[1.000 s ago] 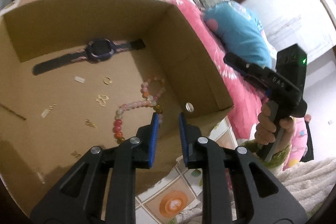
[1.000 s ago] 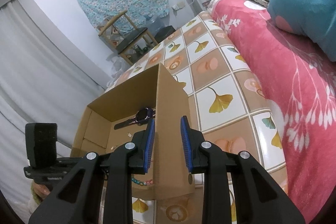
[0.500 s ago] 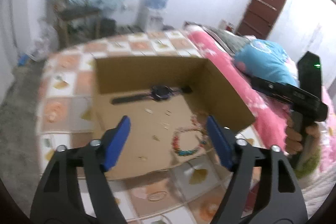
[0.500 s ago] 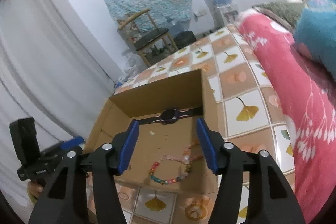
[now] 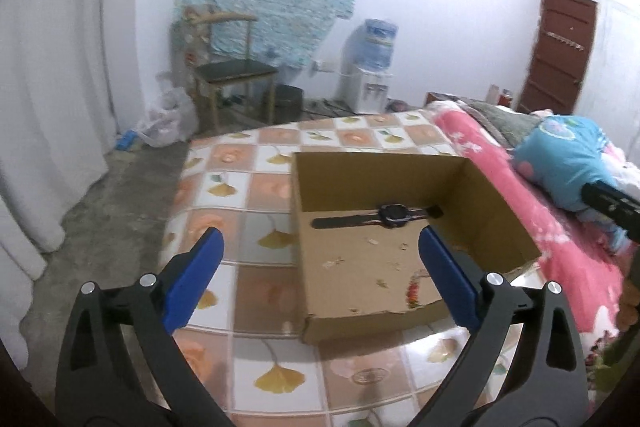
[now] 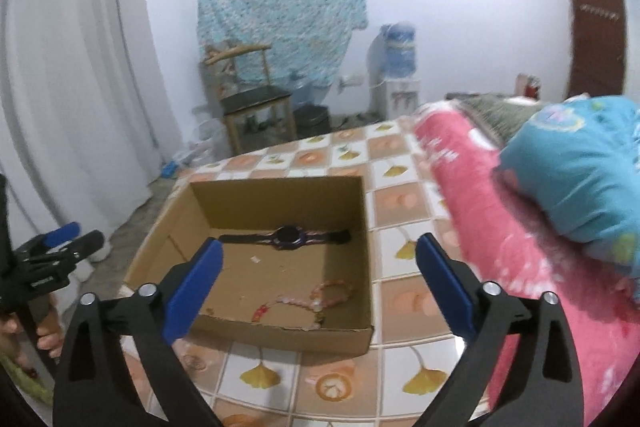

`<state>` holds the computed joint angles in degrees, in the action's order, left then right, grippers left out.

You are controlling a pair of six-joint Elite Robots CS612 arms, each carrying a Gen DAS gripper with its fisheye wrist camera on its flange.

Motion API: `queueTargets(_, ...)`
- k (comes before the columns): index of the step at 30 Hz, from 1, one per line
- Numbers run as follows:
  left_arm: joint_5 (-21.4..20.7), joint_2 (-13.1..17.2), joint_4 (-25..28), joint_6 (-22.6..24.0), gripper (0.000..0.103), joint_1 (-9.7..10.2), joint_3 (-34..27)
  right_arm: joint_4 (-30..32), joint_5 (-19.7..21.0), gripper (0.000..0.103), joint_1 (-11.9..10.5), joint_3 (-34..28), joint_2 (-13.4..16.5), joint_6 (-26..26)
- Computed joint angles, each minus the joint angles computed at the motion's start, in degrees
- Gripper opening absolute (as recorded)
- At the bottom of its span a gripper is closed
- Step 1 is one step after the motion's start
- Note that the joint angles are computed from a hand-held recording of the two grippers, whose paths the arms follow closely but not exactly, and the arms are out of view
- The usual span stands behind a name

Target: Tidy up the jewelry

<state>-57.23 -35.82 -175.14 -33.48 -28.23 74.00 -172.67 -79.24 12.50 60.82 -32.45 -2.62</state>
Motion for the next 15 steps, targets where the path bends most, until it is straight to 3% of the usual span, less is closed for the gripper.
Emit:
queueTargets(3,1.54,-0.37,0.7,-0.93,0.095,-0.29,0.75,-1.62,-3.79,0.096,0.86,0.68,-0.42,-0.44)
queueTargets(12,11.9,-0.92,9.06,-8.45,0.095,-1.77,0.5,-3.93,-8.99,0.096,2.36,0.56,-0.34,1.79)
queueTargets(15,12.54,-0.97,12.33,-9.0,0.095,-1.99,-0.32,-2.72,-10.22,0.096,3.01,-0.09,-0.01,0.26)
